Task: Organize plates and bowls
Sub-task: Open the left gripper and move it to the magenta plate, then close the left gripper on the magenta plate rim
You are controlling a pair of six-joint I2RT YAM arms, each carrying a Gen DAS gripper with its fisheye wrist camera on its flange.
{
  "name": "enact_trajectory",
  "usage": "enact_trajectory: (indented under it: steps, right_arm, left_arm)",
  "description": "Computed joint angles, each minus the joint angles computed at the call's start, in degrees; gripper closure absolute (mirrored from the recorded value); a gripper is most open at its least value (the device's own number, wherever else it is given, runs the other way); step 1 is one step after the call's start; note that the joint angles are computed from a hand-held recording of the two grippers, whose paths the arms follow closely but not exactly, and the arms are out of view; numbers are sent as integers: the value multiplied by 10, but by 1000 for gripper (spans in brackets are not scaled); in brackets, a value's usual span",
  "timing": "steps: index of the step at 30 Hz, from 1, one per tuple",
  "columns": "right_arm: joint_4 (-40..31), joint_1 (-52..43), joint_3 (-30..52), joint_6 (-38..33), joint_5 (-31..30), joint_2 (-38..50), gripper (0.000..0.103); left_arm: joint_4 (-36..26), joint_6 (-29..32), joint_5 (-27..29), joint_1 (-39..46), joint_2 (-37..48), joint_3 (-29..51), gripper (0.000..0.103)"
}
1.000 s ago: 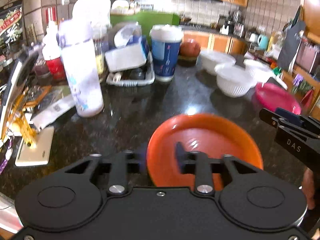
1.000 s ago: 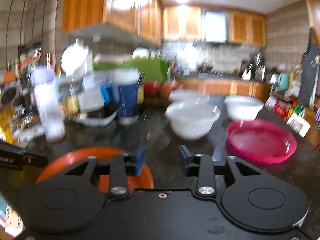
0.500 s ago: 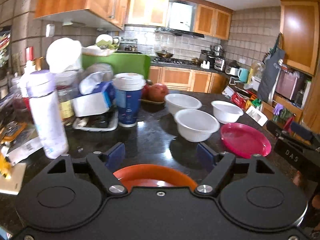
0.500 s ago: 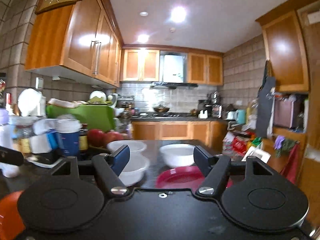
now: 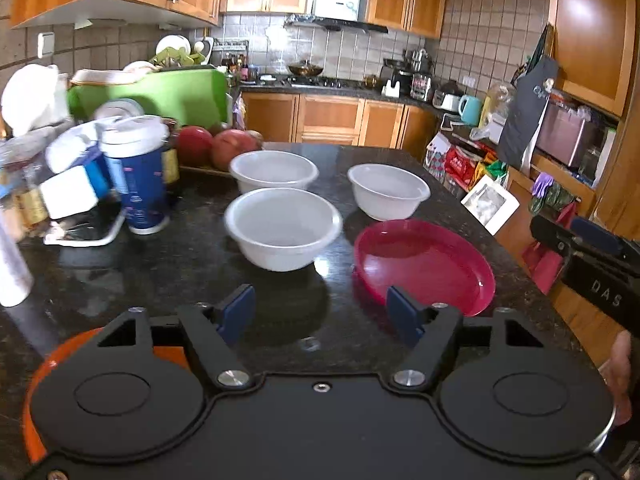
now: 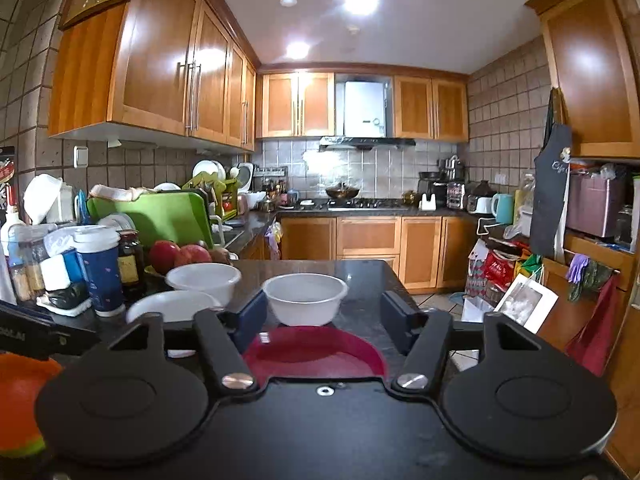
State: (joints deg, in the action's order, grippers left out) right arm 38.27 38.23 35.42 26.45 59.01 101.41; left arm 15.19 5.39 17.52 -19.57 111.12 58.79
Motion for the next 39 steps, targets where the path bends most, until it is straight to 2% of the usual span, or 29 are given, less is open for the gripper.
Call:
enact_trajectory:
  steps: [2,7,10,13,18,24,30,37,39]
  right_arm:
    - [28,-43,-37,-23,-56,-22,51]
    - [61,-160,-76,-70,-206,-38,52]
    - [70,-222,-62,-111,-281,-12,52]
    - [69,-274,-38,-130,-354,22,52]
    - [32,-338,29,-148,-458,89,52]
    - [-5,-361,100,-154,-517,155,58]
    - [-74,-385,158,-121,-576,193,74]
    - [-74,-383,169,-125,-565,205,76]
    - [-77,-384,172,-124,-567,208,76]
  left_arm:
    - [-16,-17,-31,-29,18,26,34]
    - [-36,-56,-110,-86,61,78,36]
    - [-60,-75,-156,-110,85,114,36]
    - [-95,-93,-179,-123,119,162,37]
    - [-168,-112,-214,-144,179,254,42]
    - [-240,-136,-231,-152,233,339,44]
    - [-282,-144,-245,-157,268,397,47]
    - [-300,-148,-243,-157,291,431,48]
    - [-296,-150,-240,-157,289,427,52]
